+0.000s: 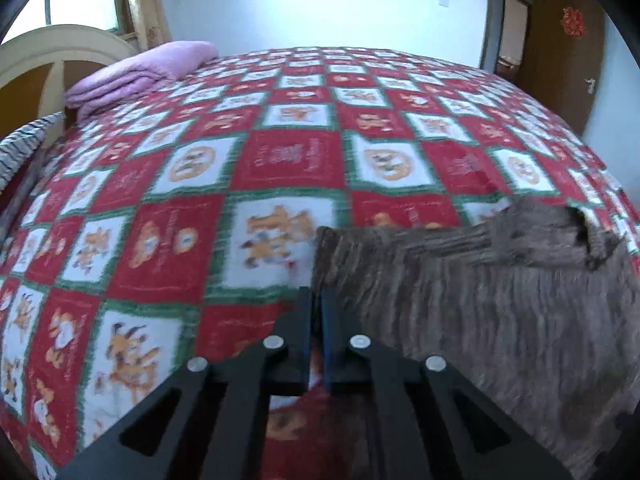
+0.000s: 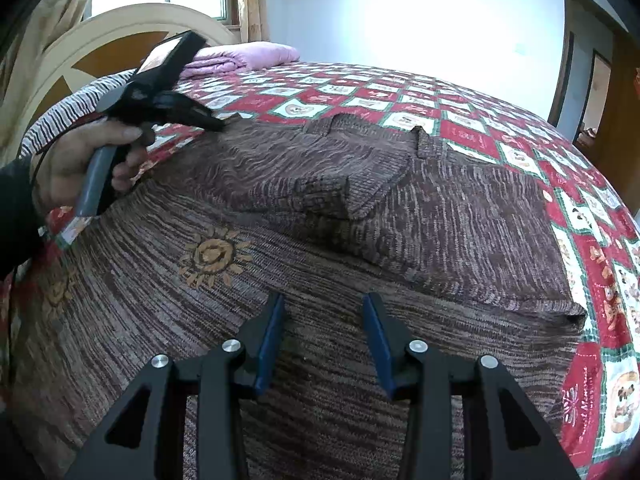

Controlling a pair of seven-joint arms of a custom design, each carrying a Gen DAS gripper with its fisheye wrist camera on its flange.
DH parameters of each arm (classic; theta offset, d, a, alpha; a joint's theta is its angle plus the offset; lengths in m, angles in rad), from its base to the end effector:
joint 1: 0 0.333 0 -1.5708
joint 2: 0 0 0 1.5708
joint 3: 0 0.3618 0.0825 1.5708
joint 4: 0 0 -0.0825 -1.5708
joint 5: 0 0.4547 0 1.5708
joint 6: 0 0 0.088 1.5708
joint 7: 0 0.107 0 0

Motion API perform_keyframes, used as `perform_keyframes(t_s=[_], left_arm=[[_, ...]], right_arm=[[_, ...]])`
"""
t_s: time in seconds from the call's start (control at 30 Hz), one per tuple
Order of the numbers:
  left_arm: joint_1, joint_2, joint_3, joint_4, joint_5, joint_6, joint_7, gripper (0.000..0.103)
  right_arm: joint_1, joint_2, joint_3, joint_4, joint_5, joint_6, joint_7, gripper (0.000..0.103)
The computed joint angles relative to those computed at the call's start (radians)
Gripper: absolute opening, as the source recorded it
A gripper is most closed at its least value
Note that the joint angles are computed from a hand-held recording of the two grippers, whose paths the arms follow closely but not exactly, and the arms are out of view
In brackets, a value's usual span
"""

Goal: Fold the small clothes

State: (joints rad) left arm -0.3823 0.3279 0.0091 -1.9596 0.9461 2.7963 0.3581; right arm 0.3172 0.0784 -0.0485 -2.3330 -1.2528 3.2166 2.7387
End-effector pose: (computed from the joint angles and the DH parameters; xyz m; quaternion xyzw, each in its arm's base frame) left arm 0.6453 -0.2936 0.3472 -0.6695 0.6596 -0.2255 0.2567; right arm 0.5200 0.2377 0.3486 -0.7701 0.5202 -0.2108 0.3030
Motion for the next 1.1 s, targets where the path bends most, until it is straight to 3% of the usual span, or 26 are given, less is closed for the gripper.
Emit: perform_keyframes(t_s=[0.07, 0.13, 0.27, 0.37, 0.4, 0.43, 0.5, 0.53, 0.57, 0.63, 0.67, 0.73, 0.8, 0.93, 1.07, 1.1], left_arm=[[0.009, -0.004, 0.006, -0.009, -0.01, -0.002, -0.021, 0.0], [0.045, -0.005, 0.001, -0.029, -0.063, 0.068, -0.017, 0.0], [0.094, -0.021, -0.038, -0.078, -0.234, 0.19, 0.107, 0.003], [0.105, -0.031, -0.075, -0.095, -0.341, 0.21, 0.21, 0.038], [0.075, -0.034, -0.053, -0.095, -0.332, 0.206, 0.205, 0.062], [0.02, -0.035, -0.006, -0.089, -0.29, 0.193, 0.172, 0.076], [-0.051, -0.023, 0.054, -0.068, -0.221, 0.172, 0.138, 0.074], [-0.046, -0.006, 0.036, -0.046, -0.253, 0.129, 0.193, 0.055], [-0.032, 0.009, 0.015, -0.032, -0.296, 0.11, 0.246, 0.043], [-0.05, 0.007, 0.044, -0.033, -0.27, 0.125, 0.214, 0.008], [-0.043, 0.002, 0.045, -0.042, -0.284, 0.146, 0.21, 0.007], [-0.079, -0.016, 0.1, -0.068, -0.245, 0.184, 0.131, 0.006], [-0.118, -0.026, 0.143, -0.08, -0.17, 0.176, 0.065, 0.006], [-0.086, -0.042, 0.138, -0.121, -0.148, 0.241, -0.01, 0.007], [-0.057, -0.044, 0.095, -0.121, -0.23, 0.225, 0.064, 0.012], [-0.047, -0.053, 0.078, -0.128, -0.255, 0.218, 0.091, 0.017]], right_arm=[[0.006, 0.003, -0.008, 0.007, -0.033, -0.003, 0.031, 0.043], [0.006, 0.003, -0.008, 0.011, -0.064, -0.007, 0.06, 0.043], [-0.008, 0.003, 0.007, 0.015, -0.087, -0.009, 0.082, 0.043], [-0.013, 0.003, 0.013, 0.017, -0.096, -0.012, 0.091, 0.043], [-0.014, 0.003, 0.014, 0.018, -0.104, -0.015, 0.098, 0.043], [-0.016, 0.003, 0.016, 0.019, -0.108, -0.016, 0.101, 0.043], [-0.017, 0.003, 0.018, 0.021, -0.127, -0.02, 0.119, 0.043], [-0.02, 0.002, 0.021, 0.022, -0.133, -0.021, 0.125, 0.043], [-0.022, 0.003, 0.023, 0.022, -0.137, -0.021, 0.129, 0.043], [-0.026, 0.002, 0.026, 0.024, -0.152, -0.022, 0.145, 0.043], [-0.028, 0.001, 0.028, 0.024, -0.158, -0.022, 0.152, 0.043], [-0.032, 0.001, 0.032, 0.025, -0.167, -0.022, 0.161, 0.043], [-0.036, 0.0, 0.036, 0.024, -0.167, -0.021, 0.162, 0.043], [-0.04, 0.0, 0.04, 0.025, -0.17, -0.024, 0.164, 0.043], [-0.042, 0.001, 0.042, 0.025, -0.17, -0.023, 0.164, 0.043], [-0.042, 0.001, 0.042, 0.025, -0.17, -0.023, 0.165, 0.043]])
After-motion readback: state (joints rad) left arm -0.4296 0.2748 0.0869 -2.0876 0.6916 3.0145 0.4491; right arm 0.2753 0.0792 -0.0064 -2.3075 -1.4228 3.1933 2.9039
